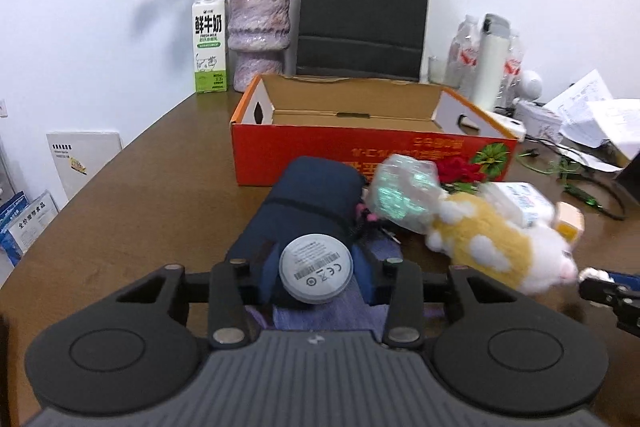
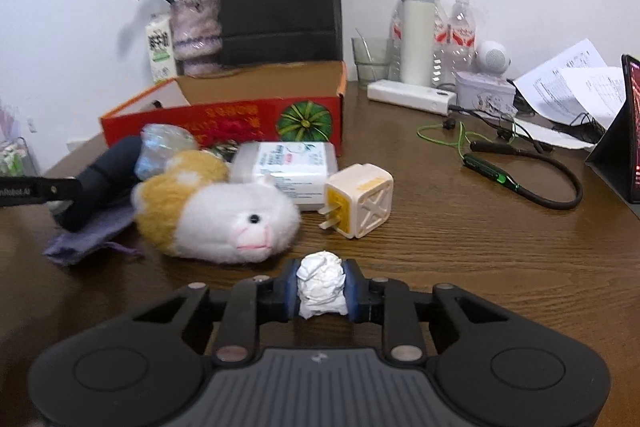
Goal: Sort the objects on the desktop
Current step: 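Grasp the white round tin with the left tool while the right tool grasps the crumpled tissue, then carry tin and tissue into the cardboard box and open both tools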
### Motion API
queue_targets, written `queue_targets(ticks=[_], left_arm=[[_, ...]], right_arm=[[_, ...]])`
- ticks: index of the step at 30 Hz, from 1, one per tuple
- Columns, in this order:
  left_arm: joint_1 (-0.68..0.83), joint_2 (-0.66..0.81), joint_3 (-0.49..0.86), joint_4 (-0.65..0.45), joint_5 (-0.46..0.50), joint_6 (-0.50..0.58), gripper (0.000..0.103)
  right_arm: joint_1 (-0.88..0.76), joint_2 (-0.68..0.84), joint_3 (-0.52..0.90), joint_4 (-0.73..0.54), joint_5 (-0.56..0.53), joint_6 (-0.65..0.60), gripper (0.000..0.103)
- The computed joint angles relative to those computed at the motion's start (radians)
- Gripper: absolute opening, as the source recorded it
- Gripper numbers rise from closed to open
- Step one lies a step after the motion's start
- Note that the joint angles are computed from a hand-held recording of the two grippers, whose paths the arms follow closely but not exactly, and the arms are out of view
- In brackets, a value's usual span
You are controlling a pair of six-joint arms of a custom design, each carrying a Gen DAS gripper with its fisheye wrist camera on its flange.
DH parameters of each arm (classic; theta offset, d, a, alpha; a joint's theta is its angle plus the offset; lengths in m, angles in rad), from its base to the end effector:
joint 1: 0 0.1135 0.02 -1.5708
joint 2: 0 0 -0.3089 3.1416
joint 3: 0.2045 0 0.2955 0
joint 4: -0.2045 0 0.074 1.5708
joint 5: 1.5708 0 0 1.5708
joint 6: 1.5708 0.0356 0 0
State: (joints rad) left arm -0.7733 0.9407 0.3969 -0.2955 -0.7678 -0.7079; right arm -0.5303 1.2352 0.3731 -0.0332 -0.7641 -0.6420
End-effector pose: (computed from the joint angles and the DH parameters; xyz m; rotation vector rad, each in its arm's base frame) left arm 0.1484 -0.1103 0.1906 -0.2575 2.1214 0.0839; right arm 0.1975 -0.0872 0.1467 -0.4257 2.1435 0.3039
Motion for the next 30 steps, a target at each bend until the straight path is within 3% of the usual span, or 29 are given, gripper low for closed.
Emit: queue_targets(ticks=[5,7,10,15,19,22,28,30], left_arm=[[-0.189,-0.052,0.034,-0.192,-0.083,-0.178,0.040],[-0.203,-0.074,0.051,-0.216,-0.098,-0.175,0.040],[-0.093,-0.129,0.082,-0.161,-0.032,-0.030,0.040],[0.289,-0.049,0.199,0.004,0.277,0.245,0.040],[0.527,0.210,0.386,0.091,0.433,0.371,0.040],[0.627,0.469,0.568,0.119,0.489,0.454,0.040],[0.703,0.943,1.020,-0.087,0.518,0.462,0.040],[0.704,1.050,1.138,-0.150,0.464,0.481,0.040]], right_arm=[[-0.068,-0.126,-0.008,-0.170,-0.105,-0.106,0.023],[-0.067,-0.168,0.006,-0.216,-0.131,-0.095,0.023],[-0.011,-0.179,0.071,-0.243,-0.155,-0.025,0.022],[0.172,-0.122,0.184,-0.017,-0.082,0.210,0.022],[0.348,0.118,0.426,0.039,0.056,0.327,0.022],[0.465,0.364,0.697,-0.044,0.185,0.346,0.022],[0.624,0.865,1.338,-0.379,0.440,0.314,0.023],[0.656,1.005,1.512,-0.487,0.528,0.315,0.023]])
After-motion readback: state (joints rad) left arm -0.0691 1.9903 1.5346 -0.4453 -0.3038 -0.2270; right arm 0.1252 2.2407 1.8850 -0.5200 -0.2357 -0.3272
